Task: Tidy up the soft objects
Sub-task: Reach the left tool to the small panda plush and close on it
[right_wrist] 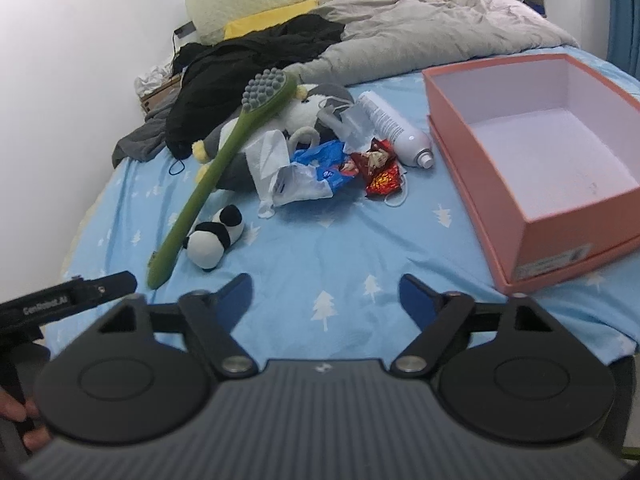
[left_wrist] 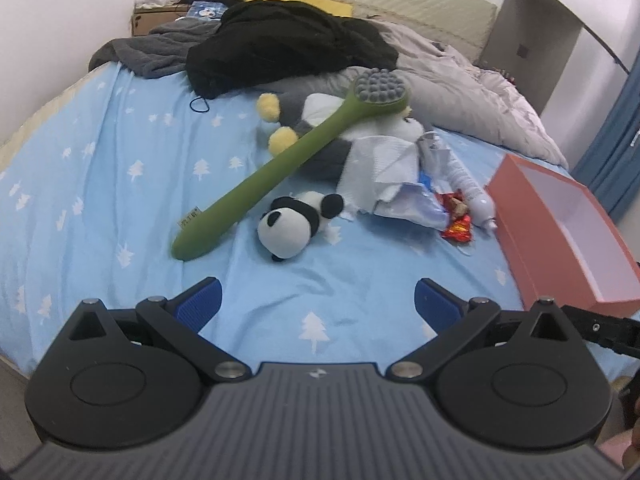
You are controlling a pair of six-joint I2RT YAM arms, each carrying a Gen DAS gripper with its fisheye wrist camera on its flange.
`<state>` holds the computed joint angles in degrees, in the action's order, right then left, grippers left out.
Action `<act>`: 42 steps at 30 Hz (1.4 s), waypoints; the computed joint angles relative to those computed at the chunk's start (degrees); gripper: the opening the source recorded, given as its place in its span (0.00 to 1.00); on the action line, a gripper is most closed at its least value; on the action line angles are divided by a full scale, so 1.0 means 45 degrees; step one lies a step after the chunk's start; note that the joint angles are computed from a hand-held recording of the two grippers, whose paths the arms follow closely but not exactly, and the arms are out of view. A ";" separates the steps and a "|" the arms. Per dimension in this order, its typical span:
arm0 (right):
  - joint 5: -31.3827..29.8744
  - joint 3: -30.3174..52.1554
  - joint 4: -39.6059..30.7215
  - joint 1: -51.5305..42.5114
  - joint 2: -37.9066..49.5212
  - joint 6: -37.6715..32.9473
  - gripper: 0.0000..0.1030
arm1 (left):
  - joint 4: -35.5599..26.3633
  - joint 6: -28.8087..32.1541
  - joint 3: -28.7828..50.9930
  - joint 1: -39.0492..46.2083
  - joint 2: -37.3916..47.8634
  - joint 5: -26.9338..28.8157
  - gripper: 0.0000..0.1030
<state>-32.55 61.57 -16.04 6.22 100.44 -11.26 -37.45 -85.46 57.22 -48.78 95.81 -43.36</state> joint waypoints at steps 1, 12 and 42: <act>0.0014 0.0191 0.0064 0.0123 0.0296 -0.0007 0.76 | 0.0438 0.0382 -0.0159 0.0309 0.0117 0.0037 1.00; 0.0073 0.2150 0.1660 0.1414 0.3219 0.0180 0.73 | 0.4104 0.3591 -0.0946 0.2439 0.1761 0.0478 1.00; 0.1294 1.3109 0.0481 0.4438 1.1029 0.0652 0.52 | 1.2362 0.8174 -0.2301 0.6320 0.5404 0.2702 0.87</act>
<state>-26.73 120.56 -13.87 26.19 150.07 -8.32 18.18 -48.68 46.87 -20.34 120.13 -31.20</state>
